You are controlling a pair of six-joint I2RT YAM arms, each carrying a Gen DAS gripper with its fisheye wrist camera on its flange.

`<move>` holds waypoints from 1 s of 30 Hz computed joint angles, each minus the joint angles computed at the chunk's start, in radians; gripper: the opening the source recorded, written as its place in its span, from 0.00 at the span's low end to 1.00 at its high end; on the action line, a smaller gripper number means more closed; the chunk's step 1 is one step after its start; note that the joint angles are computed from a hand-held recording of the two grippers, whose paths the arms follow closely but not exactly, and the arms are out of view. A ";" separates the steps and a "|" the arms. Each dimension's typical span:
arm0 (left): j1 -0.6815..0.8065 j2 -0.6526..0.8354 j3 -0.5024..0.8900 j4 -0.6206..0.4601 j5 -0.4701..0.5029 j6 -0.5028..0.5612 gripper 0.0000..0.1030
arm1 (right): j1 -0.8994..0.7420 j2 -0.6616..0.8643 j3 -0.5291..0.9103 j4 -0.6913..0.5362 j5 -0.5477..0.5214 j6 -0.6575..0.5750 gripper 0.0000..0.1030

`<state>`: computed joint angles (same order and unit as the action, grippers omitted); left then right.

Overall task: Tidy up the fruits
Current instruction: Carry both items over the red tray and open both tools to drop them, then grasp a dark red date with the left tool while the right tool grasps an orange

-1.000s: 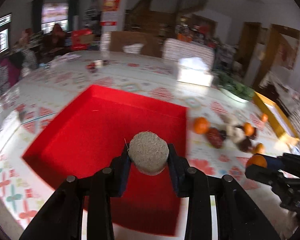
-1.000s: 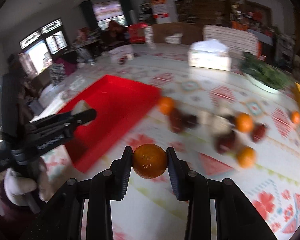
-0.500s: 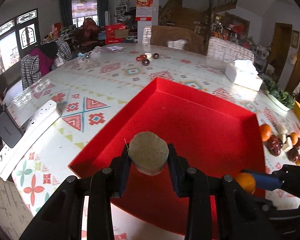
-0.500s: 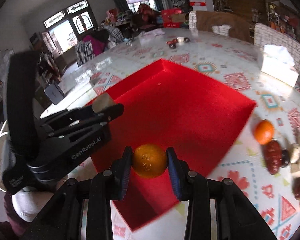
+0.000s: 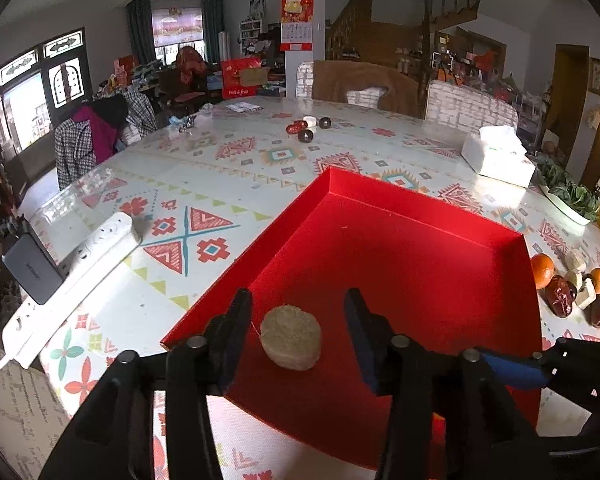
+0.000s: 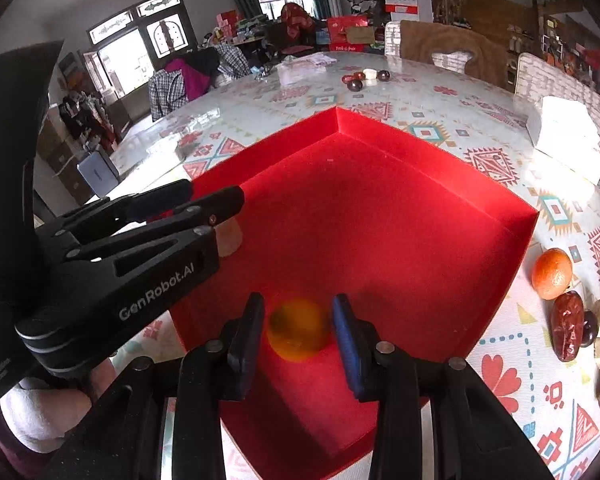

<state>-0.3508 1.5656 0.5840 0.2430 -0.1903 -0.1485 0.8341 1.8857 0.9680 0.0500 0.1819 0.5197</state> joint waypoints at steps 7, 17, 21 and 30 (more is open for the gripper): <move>-0.056 -0.098 -0.017 -0.053 -0.043 -0.019 0.65 | 0.011 -0.143 -0.115 0.032 0.047 0.014 0.38; -0.240 -0.207 -0.019 -0.121 -0.120 -0.066 0.74 | -0.057 -0.580 -0.469 0.009 0.135 0.098 0.46; -0.324 -0.208 -0.005 -0.141 -0.145 -0.079 0.75 | -0.131 -0.870 -0.622 -0.128 0.159 0.119 0.46; -0.470 -0.085 0.059 -0.119 -0.081 -0.148 0.77 | -0.694 -1.473 -0.799 -0.570 -0.121 -0.058 0.46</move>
